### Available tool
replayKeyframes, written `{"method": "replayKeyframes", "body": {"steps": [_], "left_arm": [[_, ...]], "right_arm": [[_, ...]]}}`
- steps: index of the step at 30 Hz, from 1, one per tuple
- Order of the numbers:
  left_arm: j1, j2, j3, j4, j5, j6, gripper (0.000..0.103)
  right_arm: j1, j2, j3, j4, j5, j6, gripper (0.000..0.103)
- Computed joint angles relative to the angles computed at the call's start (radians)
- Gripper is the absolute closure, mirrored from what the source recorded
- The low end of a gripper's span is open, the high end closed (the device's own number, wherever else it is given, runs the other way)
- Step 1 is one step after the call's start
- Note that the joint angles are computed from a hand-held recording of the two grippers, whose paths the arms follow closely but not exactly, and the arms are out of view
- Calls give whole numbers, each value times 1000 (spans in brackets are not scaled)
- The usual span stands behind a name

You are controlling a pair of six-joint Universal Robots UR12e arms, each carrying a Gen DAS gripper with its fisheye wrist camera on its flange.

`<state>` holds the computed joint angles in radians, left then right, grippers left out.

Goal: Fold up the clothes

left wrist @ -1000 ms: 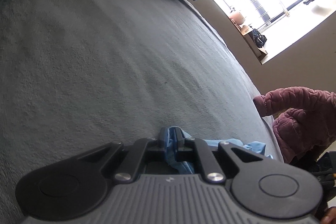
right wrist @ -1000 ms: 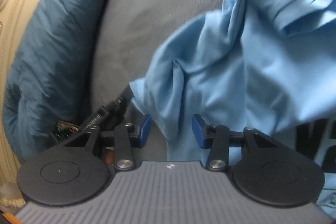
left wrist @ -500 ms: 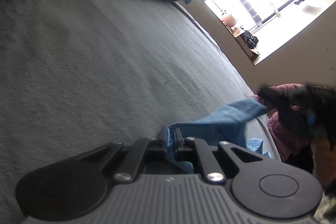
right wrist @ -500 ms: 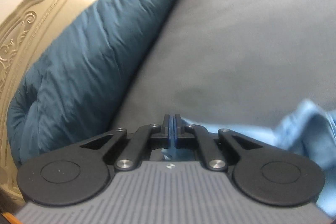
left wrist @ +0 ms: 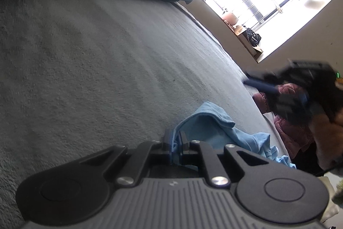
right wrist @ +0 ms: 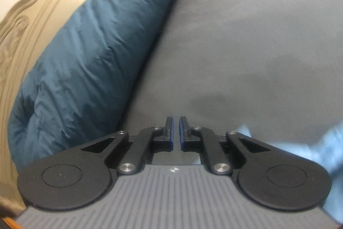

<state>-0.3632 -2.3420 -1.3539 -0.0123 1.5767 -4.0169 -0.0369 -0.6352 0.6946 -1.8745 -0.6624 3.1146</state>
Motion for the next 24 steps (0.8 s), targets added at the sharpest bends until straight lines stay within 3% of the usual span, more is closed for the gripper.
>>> {"method": "replayKeyframes", "body": {"steps": [2, 3, 8, 14, 16, 20, 24], "left_arm": [[1, -3, 1, 6, -1, -1, 94], [1, -3, 1, 8, -1, -1, 94], [1, -5, -3, 22, 1, 2, 94], [-5, -3, -8, 29, 14, 16, 94], [-6, -4, -8, 33, 14, 18, 94], [-10, -9, -4, 39, 24, 35, 94], [-17, -11, 0, 38, 46, 64, 95]], "right_arm": [[-12, -16, 19, 48, -30, 49, 74], [-16, -21, 26, 69, -54, 63, 71], [-21, -23, 38, 119, -163, 106, 71], [-13, 4, 2, 138, -145, 74, 71], [-11, 9, -5, 141, -138, 61, 75], [-4, 6, 4, 99, -138, 24, 99], [10, 4, 10, 3, -122, -33, 101]]}}
